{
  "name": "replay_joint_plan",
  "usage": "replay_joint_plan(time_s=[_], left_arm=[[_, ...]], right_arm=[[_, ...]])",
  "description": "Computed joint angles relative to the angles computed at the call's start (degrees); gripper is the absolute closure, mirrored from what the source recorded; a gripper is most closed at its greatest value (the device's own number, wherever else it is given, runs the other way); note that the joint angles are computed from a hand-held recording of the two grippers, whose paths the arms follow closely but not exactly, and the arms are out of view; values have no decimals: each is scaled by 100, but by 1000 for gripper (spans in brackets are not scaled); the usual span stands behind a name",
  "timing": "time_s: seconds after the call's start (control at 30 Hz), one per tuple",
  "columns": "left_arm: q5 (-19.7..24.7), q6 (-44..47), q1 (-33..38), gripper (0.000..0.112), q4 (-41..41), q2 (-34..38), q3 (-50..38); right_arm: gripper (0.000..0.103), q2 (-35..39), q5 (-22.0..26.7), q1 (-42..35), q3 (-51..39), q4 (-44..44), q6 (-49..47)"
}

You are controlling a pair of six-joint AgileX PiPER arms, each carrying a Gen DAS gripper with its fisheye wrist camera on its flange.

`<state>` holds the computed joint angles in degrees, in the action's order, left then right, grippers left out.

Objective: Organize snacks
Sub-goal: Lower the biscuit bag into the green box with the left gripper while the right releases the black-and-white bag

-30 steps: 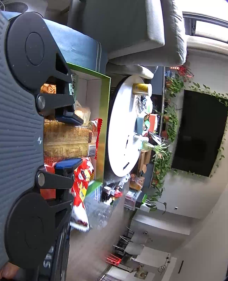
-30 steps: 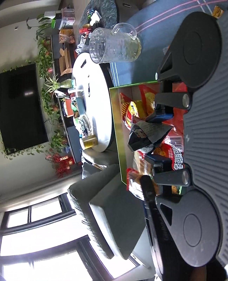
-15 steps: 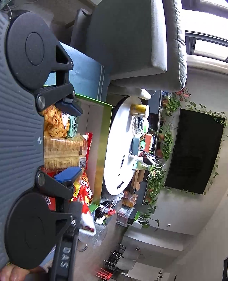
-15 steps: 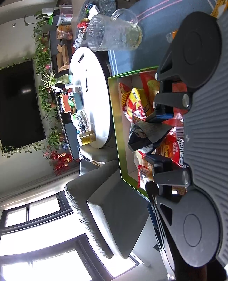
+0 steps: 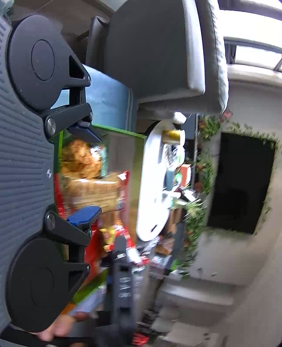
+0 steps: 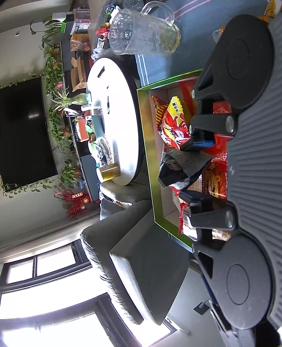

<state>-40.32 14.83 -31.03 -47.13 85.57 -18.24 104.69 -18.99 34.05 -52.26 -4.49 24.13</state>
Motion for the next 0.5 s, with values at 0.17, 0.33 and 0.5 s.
replay_joint_plan(time_s=[0.17, 0.33, 0.5], left_arm=[[-126, -117, 83, 46, 266, 423, -242], [-241, 336, 114, 47, -68, 790, -610], [-125, -273, 348, 47, 434, 817, -520]], right_arm=[[39, 53, 73, 26, -69, -139, 230], [39, 18, 65, 43, -37, 35, 68], [39, 97, 81, 66, -86, -39, 123]])
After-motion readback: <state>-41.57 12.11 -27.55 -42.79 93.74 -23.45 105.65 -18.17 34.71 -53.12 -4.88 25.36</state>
